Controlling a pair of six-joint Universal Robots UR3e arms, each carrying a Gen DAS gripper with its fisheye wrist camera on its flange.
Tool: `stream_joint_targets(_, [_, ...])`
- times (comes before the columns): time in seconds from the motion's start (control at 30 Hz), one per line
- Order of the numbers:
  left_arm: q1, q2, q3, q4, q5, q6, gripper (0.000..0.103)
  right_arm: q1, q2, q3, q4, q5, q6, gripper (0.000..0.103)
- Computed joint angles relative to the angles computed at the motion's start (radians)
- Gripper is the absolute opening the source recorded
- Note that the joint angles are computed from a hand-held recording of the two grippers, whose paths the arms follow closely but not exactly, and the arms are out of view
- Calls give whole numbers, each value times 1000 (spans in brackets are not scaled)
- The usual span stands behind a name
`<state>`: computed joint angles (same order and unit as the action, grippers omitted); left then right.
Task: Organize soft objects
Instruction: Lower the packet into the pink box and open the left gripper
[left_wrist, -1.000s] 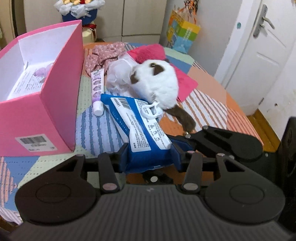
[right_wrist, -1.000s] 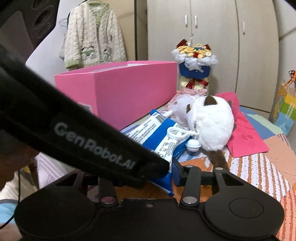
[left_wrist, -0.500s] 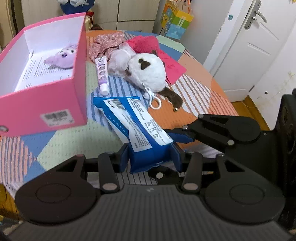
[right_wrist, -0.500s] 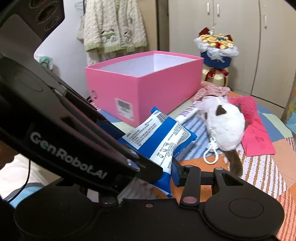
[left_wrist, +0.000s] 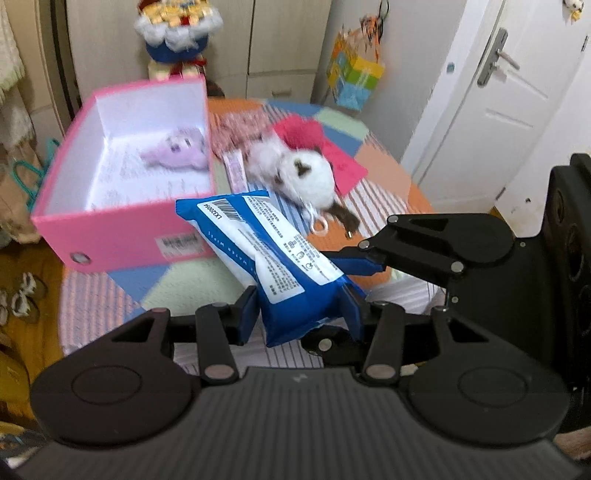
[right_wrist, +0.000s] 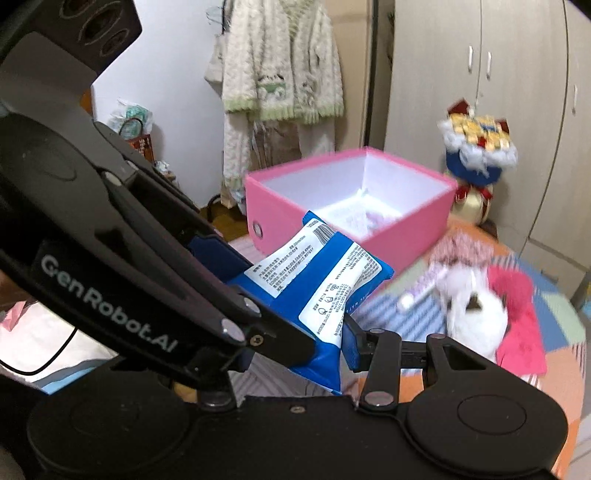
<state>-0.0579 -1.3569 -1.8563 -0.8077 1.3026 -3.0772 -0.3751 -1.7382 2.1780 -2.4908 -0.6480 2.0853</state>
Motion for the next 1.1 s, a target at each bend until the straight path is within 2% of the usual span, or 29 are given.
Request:
stream_joint_targets(0.23, [75,45,-32,135,-34,8,47,61,130,-93,-239,42,194,51])
stream_joint_targets(0.37, [112,-19,8,207,-49,14,47,119,270,-202,-391,28,326,51])
stream_joint_targets(0.47, [148,-101,65,245,-79,10,47,173,397,-349,-429,-4,401,51])
stream_joint_targets(0.6, [215,-233,169,260,-139,5,47,224,566,-578,-372,-20,468,51])
stream_joint_targets(0.8, [250,-438,334,280,-152,-40,47,284,839,-974,-212,-30,515,51])
stream_joint_targets(0.97, [279,-568,430,244,-175,-50,47,338,981,-1219,-35,-109,475,51])
stream_joint_targets(1.1, [306,-651,477,225,-221,-74,47,391,1028,-1300,-3,-231,415,51])
